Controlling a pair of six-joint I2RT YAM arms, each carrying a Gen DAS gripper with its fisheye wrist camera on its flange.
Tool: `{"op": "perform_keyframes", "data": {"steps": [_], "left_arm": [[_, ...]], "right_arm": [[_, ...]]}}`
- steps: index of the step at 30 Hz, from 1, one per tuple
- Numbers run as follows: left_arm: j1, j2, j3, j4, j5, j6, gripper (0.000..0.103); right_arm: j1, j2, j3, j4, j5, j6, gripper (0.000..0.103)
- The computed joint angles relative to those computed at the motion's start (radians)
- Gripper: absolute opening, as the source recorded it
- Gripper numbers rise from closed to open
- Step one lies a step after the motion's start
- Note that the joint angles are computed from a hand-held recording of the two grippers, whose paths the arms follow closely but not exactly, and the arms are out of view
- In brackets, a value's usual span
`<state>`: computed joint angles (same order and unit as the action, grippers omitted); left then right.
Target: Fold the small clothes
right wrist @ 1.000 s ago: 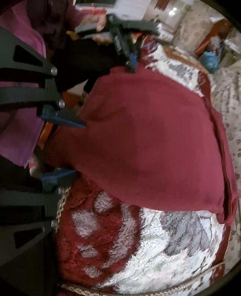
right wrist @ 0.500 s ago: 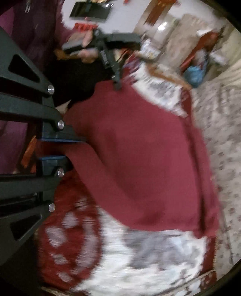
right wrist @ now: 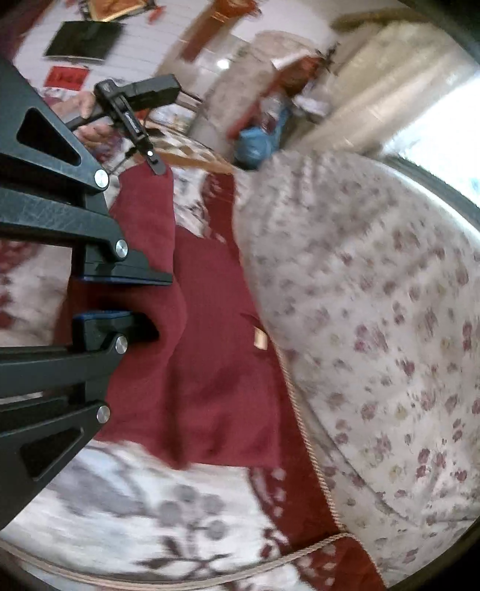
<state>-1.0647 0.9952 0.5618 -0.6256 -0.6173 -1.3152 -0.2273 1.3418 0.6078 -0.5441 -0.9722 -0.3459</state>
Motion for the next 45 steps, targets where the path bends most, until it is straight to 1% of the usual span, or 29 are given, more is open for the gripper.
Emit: {"op": "perform_keyframes", "data": {"steps": [1,2,4,6,8,10,12,13,14,15,16,17,18,20,22,24,25,26,27,28,29,30,32,35,39,40,42,44,45], "left_arm": [[0.103,0.016,-0.019,0.087,0.054,0.086,0.006],[0.170,0.028,-0.038,0.151,0.095,0.135,0.006],[0.289,0.084,-0.069,0.283,0.174,0.216,0.006],[0.384,0.176,-0.088,0.397,0.249,0.283,0.006],[0.447,0.251,-0.107,0.483,0.315,0.326,0.006],[0.473,0.284,-0.131,0.540,0.337,0.343,0.008],[0.502,0.279,-0.156,0.582,0.361,0.352,0.010],[0.512,0.270,-0.160,0.587,0.377,0.353,0.012],[0.519,0.260,-0.164,0.591,0.384,0.355,0.022],[0.519,0.243,-0.168,0.594,0.374,0.353,0.037],[0.510,0.222,-0.173,0.592,0.342,0.348,0.045],[0.487,0.196,-0.174,0.570,0.283,0.332,0.056],[0.462,0.174,-0.176,0.553,0.228,0.317,0.057],[0.438,0.154,-0.168,0.521,0.189,0.320,0.058],[0.415,0.146,-0.157,0.485,0.160,0.319,0.058],[0.402,0.125,-0.154,0.457,0.161,0.340,0.058],[0.403,0.105,-0.160,0.453,0.180,0.358,0.058],[0.413,0.071,-0.172,0.457,0.222,0.392,0.058],[0.418,0.051,-0.180,0.461,0.257,0.416,0.058],[0.438,0.039,-0.185,0.468,0.323,0.459,0.058],[0.447,0.041,-0.181,0.461,0.360,0.487,0.058],[0.435,0.048,-0.178,0.457,0.348,0.488,0.058],[0.428,0.077,-0.168,0.460,0.342,0.502,0.058],[0.455,0.133,-0.165,0.499,0.350,0.494,0.058],[0.509,0.260,-0.153,0.550,0.362,0.463,0.060],[0.519,0.302,-0.146,0.564,0.359,0.455,0.060],[0.530,0.382,-0.127,0.576,0.342,0.446,0.060],[0.533,0.448,-0.104,0.564,0.321,0.434,0.062],[0.537,0.462,-0.105,0.573,0.322,0.431,0.064]], "right_arm": [[0.045,0.031,0.014,0.093,0.033,0.095,0.012],[0.079,0.078,0.036,0.168,0.061,0.167,0.012],[0.107,0.170,0.088,0.248,0.109,0.232,0.012],[0.149,0.293,0.138,0.347,0.160,0.314,0.012],[0.170,0.404,0.175,0.412,0.172,0.361,0.014],[0.182,0.471,0.170,0.491,0.209,0.383,0.016],[0.187,0.519,0.193,0.486,0.233,0.376,0.018],[0.182,0.522,0.208,0.468,0.230,0.368,0.021],[0.179,0.513,0.214,0.460,0.228,0.366,0.026],[0.169,0.492,0.209,0.464,0.228,0.359,0.031],[0.157,0.466,0.197,0.481,0.234,0.357,0.048],[0.141,0.435,0.180,0.504,0.250,0.361,0.058],[0.127,0.420,0.174,0.510,0.257,0.360,0.060],[0.088,0.398,0.173,0.504,0.259,0.368,0.060],[0.051,0.370,0.164,0.498,0.235,0.366,0.060],[0.033,0.329,0.161,0.451,0.206,0.329,0.060],[0.032,0.298,0.161,0.397,0.192,0.274,0.060],[0.040,0.272,0.160,0.358,0.188,0.229,0.060],[0.054,0.244,0.159,0.301,0.190,0.156,0.060],[0.073,0.226,0.156,0.257,0.202,0.101,0.060],[0.108,0.220,0.158,0.201,0.229,0.036,0.060],[0.143,0.224,0.152,0.185,0.252,0.011,0.060],[0.212,0.255,0.136,0.230,0.297,0.034,0.060],[0.321,0.340,0.163,0.345,0.436,0.156,0.060],[0.309,0.430,0.204,0.507,0.460,0.335,0.060],[0.307,0.454,0.219,0.537,0.471,0.354,0.060],[0.319,0.552,0.296,0.547,0.523,0.345,0.059],[0.331,0.660,0.393,0.503,0.587,0.373,0.054],[0.326,0.701,0.427,0.493,0.580,0.396,0.054]]}}
